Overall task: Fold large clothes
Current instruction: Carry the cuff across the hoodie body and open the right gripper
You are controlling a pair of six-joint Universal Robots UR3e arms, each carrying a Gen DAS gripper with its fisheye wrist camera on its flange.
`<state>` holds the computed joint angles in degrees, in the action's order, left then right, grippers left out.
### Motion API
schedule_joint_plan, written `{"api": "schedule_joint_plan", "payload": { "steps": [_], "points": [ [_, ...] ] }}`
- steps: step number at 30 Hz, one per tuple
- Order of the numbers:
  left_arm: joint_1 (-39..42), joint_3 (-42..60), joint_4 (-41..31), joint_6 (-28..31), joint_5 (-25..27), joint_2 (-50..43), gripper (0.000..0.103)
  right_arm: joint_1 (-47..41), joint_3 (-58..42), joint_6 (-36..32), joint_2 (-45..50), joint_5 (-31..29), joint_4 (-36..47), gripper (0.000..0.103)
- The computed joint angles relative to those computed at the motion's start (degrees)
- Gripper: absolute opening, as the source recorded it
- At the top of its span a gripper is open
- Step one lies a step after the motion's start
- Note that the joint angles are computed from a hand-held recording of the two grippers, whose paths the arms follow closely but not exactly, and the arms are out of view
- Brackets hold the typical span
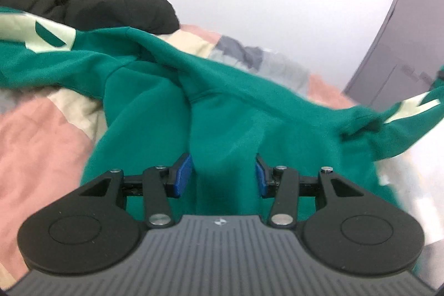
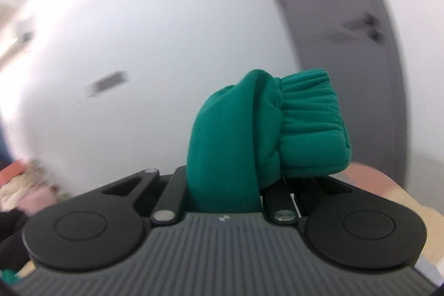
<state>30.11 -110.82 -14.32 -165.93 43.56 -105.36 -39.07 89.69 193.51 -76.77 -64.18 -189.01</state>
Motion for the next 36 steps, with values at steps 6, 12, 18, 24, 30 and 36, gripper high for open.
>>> {"api": "schedule_joint_plan", "payload": {
  "steps": [6,12,18,24,30,36],
  "points": [
    [6.08,-5.20,5.74,0.75,-5.07,4.90,0.052,20.98,-5.64,-8.80,-1.64,-11.97,3.13,0.016],
    [14.28,-5.39,-8.36,8.91,-14.07,10.08,0.052,44.50,-14.28,-23.88,6.70,-30.10,3.41,0.017],
    [19.42,-4.68,-14.75,11.80,-19.15,11.08,0.052,59.70,-16.97,-34.02,16.15,-41.61,2.96,0.018],
    [20.54,-3.82,-12.93,10.60,-19.59,8.01,0.052,68.88,-17.20,-42.80,23.15,-44.82,11.16,0.018],
    [19.01,-2.24,-17.90,14.49,-18.95,6.92,0.052,68.29,-13.93,-39.33,22.67,-42.92,16.01,0.019],
    [16.84,-1.78,-12.65,11.57,-17.08,4.48,0.052,66.29,0.66,-29.62,13.26,-35.62,11.79,0.050]
  ]
}}
